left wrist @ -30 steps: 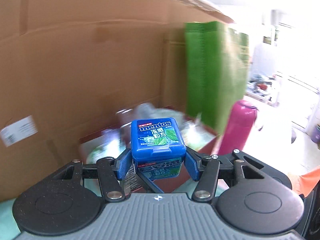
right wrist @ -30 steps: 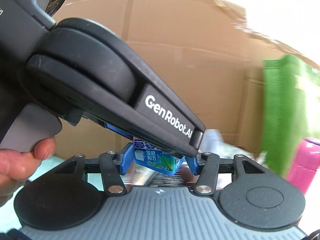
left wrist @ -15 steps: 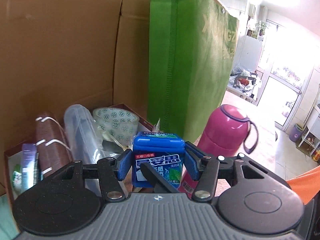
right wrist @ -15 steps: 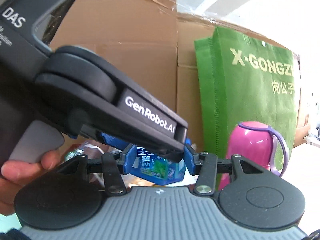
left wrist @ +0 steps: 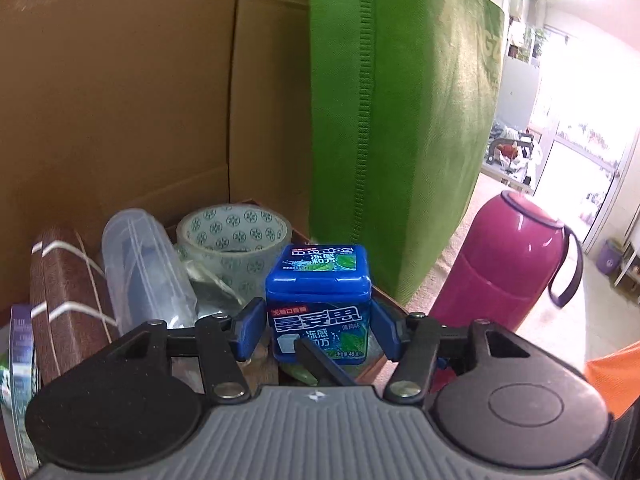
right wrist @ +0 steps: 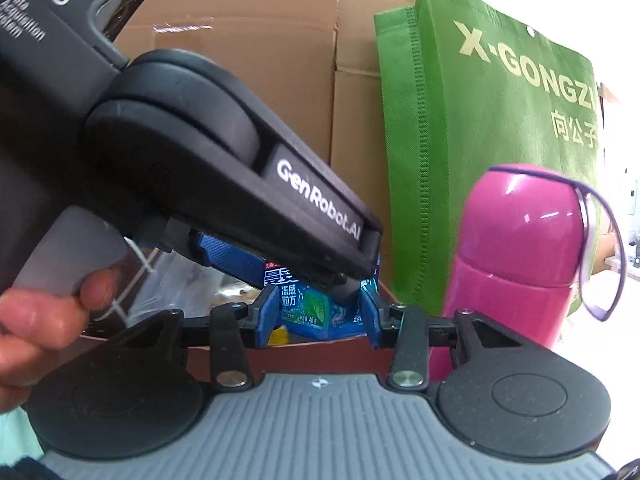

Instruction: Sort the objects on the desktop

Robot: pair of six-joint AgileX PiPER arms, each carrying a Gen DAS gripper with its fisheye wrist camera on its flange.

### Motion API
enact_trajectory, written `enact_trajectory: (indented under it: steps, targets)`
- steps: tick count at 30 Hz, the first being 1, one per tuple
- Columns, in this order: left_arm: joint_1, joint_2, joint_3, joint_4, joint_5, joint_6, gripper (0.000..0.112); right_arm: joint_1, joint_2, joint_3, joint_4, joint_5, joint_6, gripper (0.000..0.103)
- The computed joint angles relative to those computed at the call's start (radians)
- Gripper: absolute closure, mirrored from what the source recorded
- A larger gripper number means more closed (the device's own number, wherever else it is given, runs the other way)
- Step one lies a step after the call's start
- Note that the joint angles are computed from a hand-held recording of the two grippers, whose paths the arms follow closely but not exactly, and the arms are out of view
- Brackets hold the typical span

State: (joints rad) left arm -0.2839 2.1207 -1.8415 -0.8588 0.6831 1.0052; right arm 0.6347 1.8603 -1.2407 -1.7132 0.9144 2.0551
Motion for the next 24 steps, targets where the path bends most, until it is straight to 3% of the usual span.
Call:
enact_trajectory:
  steps: [7, 8, 11, 14, 17, 20, 24]
  targets:
    - [0.014, -0.055, 0.132, -0.129, -0.049, 0.162, 0.046, 0.015, -0.001, 0.008, 0.017, 0.013, -0.017, 0.058]
    - [0.021, -0.07, 0.161, -0.159, -0.055, 0.203, 0.035, 0.021, 0.0, 0.008, 0.017, 0.016, -0.02, 0.054]
    - [0.043, -0.132, 0.257, -0.261, -0.065, 0.317, 0.019, 0.044, 0.002, 0.001, 0.029, 0.035, -0.034, 0.04]
    - [0.076, -0.213, 0.383, -0.413, -0.066, 0.481, 0.013, 0.048, 0.004, -0.027, 0.052, 0.048, -0.074, 0.027]
    - [0.119, -0.295, 0.511, -0.536, -0.05, 0.611, 0.009, 0.115, -0.011, -0.018, 0.083, 0.127, -0.074, 0.014]
    - [0.171, -0.371, 0.619, -0.584, -0.028, 0.651, 0.009, 0.165, -0.031, -0.013, 0.126, 0.174, -0.078, 0.01]
    - [0.247, -0.486, 0.785, -0.691, -0.056, 0.727, 0.009, 0.217, -0.048, -0.045, 0.258, 0.207, -0.101, 0.004]
